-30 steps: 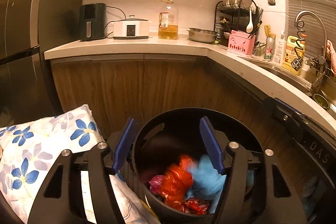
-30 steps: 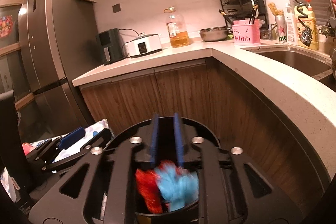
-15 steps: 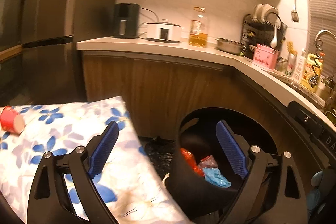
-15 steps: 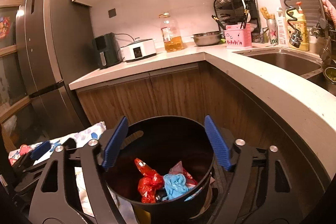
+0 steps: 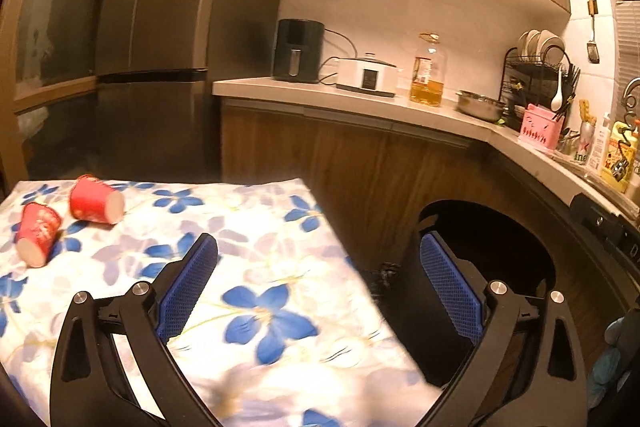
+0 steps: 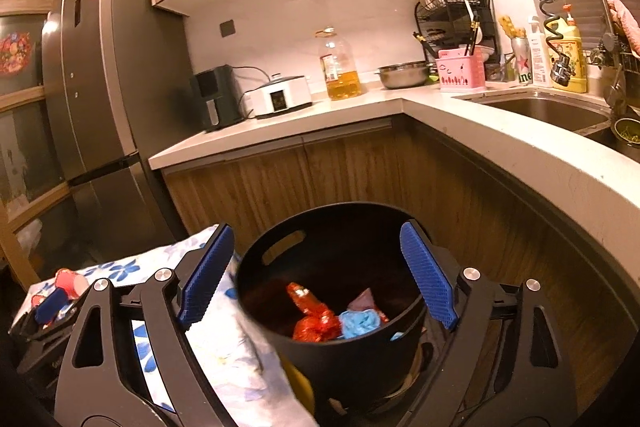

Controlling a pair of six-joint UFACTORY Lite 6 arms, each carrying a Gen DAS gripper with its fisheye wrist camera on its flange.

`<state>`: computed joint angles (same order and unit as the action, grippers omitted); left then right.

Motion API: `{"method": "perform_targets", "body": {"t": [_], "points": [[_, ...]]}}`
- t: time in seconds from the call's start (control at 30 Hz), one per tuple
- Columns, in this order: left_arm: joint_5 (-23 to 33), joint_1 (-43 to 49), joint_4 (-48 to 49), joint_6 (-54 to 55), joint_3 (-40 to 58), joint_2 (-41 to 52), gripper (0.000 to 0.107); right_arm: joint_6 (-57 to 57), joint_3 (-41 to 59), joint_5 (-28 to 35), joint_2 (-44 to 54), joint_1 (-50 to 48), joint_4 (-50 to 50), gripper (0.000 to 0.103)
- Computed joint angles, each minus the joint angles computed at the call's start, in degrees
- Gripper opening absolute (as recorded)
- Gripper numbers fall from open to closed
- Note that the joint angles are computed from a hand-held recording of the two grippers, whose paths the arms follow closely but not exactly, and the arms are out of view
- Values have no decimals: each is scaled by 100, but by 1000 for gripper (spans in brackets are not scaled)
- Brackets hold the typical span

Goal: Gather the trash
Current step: 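Move both open tools back to the red cups on the table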

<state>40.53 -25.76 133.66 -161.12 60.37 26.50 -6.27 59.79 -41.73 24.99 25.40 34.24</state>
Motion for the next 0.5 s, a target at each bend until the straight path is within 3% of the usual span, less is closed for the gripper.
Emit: {"method": "perform_targets", "body": {"t": [0.23,0.5], "points": [[502,378,62,-290,-1256,-908,97,-146,256,-69,211,620,360,84],[750,1371,360,-601,-2324,-1708,97,-684,1278,87,933,1440,805,84]]}}
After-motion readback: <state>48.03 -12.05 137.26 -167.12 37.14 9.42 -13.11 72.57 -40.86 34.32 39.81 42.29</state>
